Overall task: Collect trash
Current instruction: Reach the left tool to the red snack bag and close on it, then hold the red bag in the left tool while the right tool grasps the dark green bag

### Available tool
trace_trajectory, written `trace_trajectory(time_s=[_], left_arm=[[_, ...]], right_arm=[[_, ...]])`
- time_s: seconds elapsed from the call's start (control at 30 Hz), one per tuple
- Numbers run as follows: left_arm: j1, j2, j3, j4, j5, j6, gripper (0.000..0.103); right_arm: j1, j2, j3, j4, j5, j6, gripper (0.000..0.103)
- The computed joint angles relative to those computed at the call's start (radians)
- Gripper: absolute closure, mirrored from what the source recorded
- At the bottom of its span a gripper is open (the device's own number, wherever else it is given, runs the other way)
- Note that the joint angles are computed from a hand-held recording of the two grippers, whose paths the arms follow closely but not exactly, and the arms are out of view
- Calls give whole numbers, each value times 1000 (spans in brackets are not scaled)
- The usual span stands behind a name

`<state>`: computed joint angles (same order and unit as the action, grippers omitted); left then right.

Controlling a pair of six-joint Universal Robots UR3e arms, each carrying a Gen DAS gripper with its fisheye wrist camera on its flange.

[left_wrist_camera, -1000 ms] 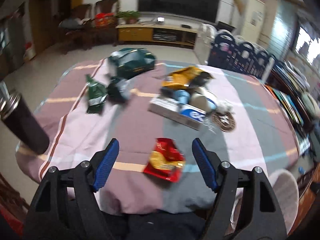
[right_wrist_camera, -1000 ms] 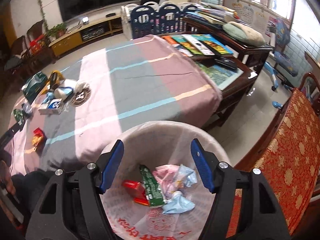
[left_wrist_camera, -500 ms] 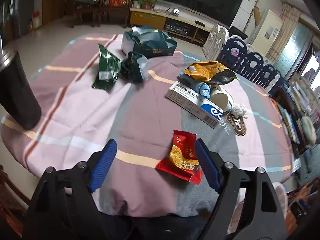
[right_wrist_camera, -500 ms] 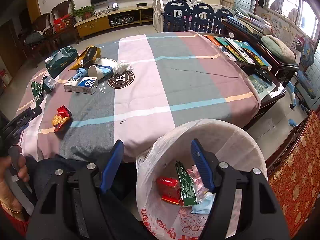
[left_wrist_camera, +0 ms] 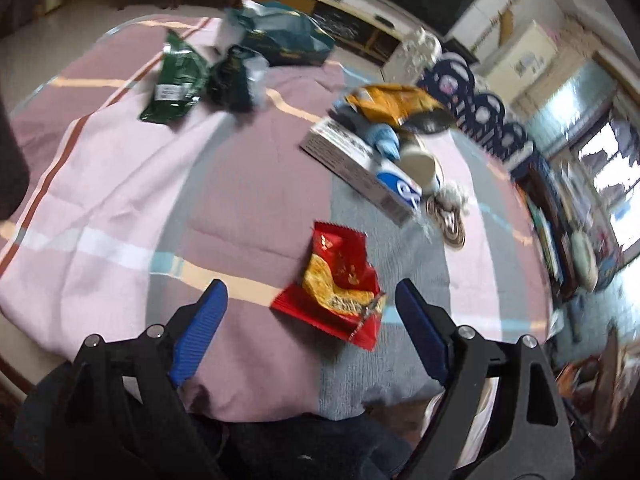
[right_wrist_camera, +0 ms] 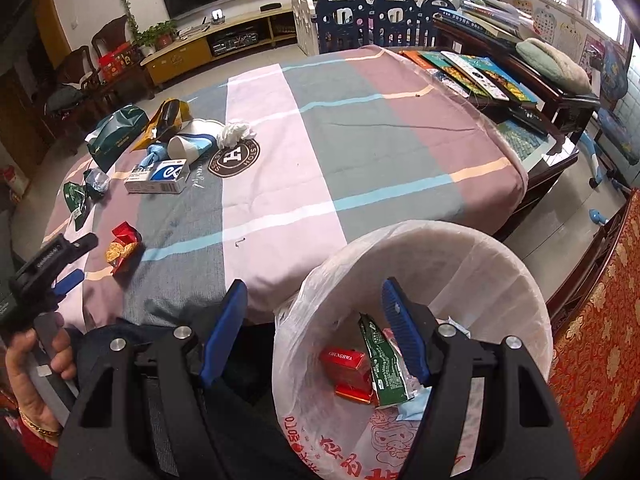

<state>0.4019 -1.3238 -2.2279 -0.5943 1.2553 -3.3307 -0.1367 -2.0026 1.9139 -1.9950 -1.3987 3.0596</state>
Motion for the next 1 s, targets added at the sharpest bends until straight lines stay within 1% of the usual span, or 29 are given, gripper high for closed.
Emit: trace_trajectory(time_s=[0.07, 0.1, 0.17, 0.23, 0.33, 0.37, 0.4, 0.43, 0.57, 0.63, 0.67, 0.7, 0.73, 0.83, 1.0], left_arm=[[3, -28, 19, 11, -25, 16, 17], [13, -70, 51, -5, -63, 26, 17], [1, -147, 129, -72, -73, 42, 18], [-64, -251, 253, -158, -7, 68, 24], [-170, -328, 359, -203, 121, 94, 27], [-191, -334, 366, -199, 144, 98, 28], [-199, -334, 368, -196, 154, 98, 32], [-202, -337, 369, -198, 159, 94, 39], [-189, -329, 347, -185, 152, 93, 49], [-186, -311, 322, -166, 155, 94, 56], [-179, -300, 304, -145, 139, 95, 64], [-172, -288, 292, -136, 132, 95, 78], [-167, -283, 288, -142, 128, 93, 89], [-151, -255, 255, -115, 129, 71, 89], [-92, -205, 194, -81, 68, 58, 89]], right_arm=[[-19, 4, 17, 3, 14, -8, 35], [-24, 8, 23, 2, 17, -7, 35], [-29, 25, 29, 5, 25, 1, 35], [-26, 35, 32, 6, 34, 6, 35], [13, 48, 35, -22, 4, 14, 35], [27, 52, 36, -32, -6, 16, 35], [38, 57, 35, -41, -15, 19, 35], [51, 63, 33, -46, -23, 23, 35], [69, 78, 28, -46, -24, 30, 35], [85, 85, 26, -50, -31, 36, 35], [90, 85, 25, -49, -30, 36, 35], [95, 83, 25, -50, -29, 36, 35], [101, 81, 24, -51, -32, 36, 35], [124, 82, 19, -57, -45, 41, 35], [139, 86, 10, -60, -54, 48, 35]])
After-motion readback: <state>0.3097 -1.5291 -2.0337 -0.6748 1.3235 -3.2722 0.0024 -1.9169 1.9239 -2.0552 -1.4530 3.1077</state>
